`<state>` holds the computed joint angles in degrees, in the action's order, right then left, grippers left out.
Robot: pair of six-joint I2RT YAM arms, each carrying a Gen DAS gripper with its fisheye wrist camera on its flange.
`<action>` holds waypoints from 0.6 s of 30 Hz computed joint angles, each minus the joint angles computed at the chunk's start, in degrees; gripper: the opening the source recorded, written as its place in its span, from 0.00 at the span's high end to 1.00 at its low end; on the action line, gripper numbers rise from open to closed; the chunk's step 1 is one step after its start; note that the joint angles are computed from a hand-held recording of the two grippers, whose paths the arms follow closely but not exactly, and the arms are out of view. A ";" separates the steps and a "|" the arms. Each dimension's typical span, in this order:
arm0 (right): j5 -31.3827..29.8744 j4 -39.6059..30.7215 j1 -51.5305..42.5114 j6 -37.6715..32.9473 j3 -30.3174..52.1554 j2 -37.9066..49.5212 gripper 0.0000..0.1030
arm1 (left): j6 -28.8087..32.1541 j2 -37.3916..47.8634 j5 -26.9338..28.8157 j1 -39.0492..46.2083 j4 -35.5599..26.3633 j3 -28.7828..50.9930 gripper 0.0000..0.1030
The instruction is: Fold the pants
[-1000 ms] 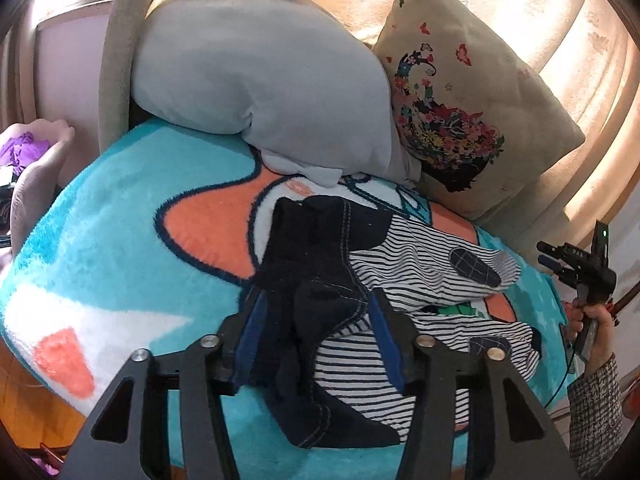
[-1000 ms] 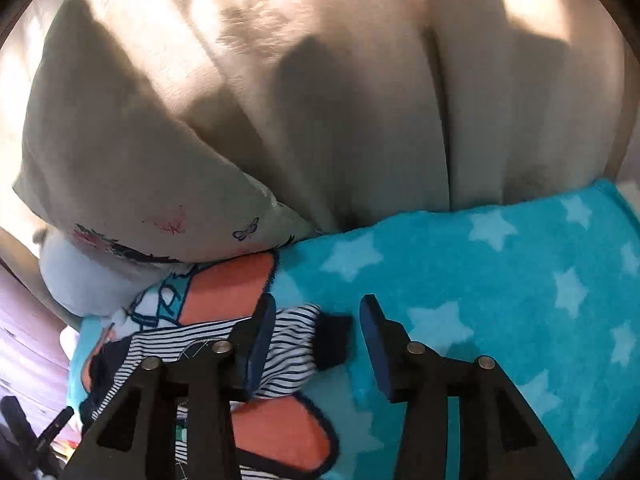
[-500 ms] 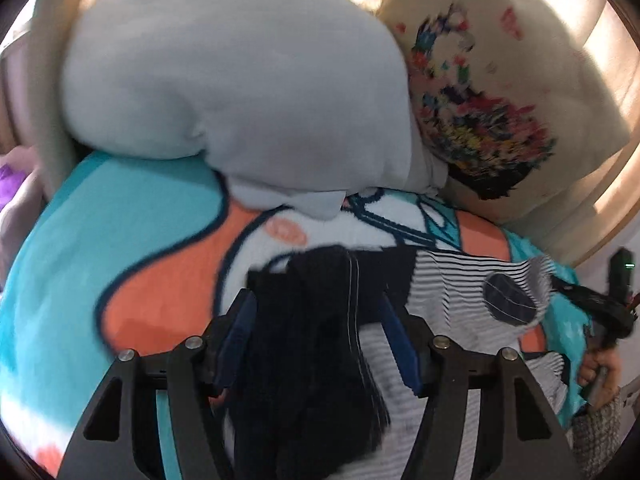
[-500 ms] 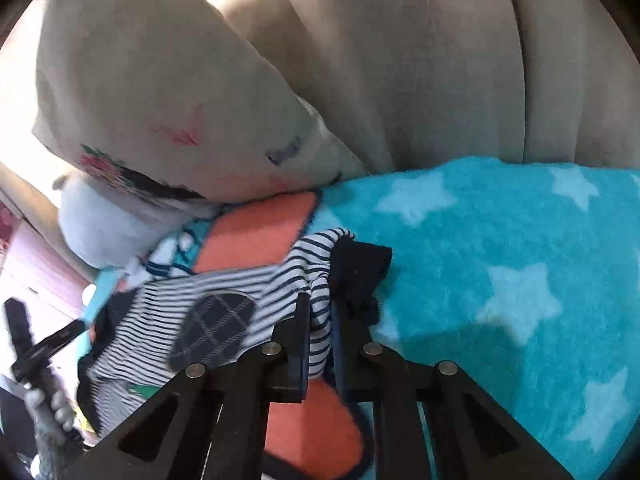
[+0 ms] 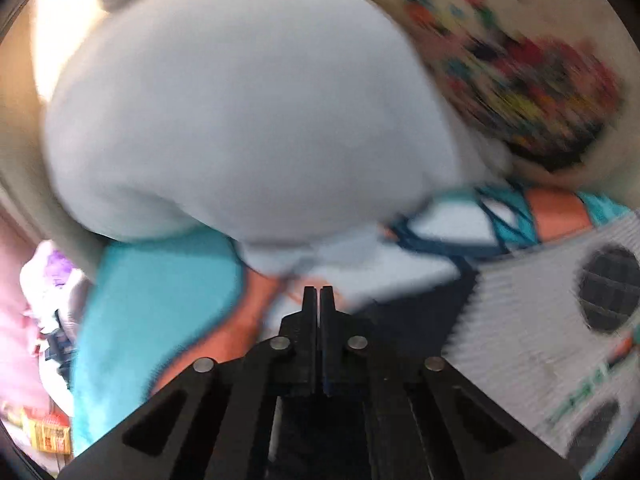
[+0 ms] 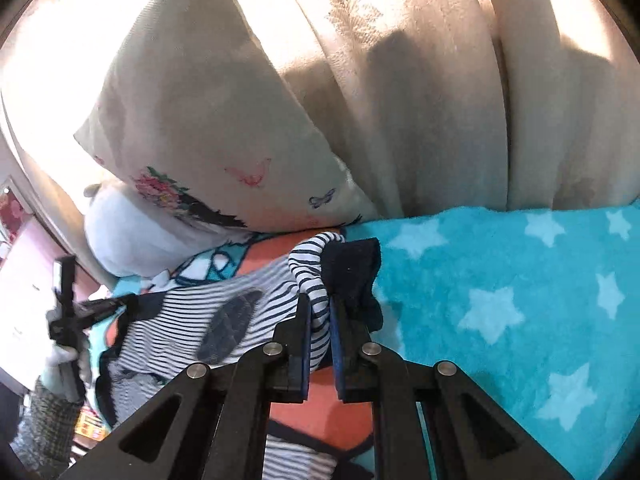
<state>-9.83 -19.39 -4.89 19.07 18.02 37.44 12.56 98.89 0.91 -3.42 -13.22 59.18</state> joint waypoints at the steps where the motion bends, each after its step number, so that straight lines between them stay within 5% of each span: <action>1: 0.42 1.62 -0.25 0.34 -0.02 2.08 0.90 | -1.02 0.62 -0.44 0.27 0.68 0.48 0.99; 3: 0.39 6.83 -1.25 0.99 -0.38 8.86 0.84 | -1.72 2.95 1.72 1.34 0.07 1.97 0.99; 5: 1.45 11.27 -2.18 1.48 -1.30 14.23 0.62 | -1.45 2.63 6.96 3.43 -1.88 1.49 0.99; 8: -4.01 14.04 -7.06 1.65 -4.58 12.98 0.50 | -0.09 -4.22 13.33 7.11 -0.88 -4.61 0.98; 10: -6.33 12.68 -9.90 0.90 -6.66 9.39 0.49 | 1.06 -8.99 17.19 9.65 -1.76 -7.93 0.90; 13: -9.84 11.13 -12.71 -0.71 -9.40 5.59 0.49 | 2.99 -16.08 24.96 14.28 -5.70 -11.79 0.63; 18: -7.50 24.65 -6.74 0.62 -9.67 22.17 0.49 | 3.85 -27.00 32.80 17.53 -9.07 -19.13 0.60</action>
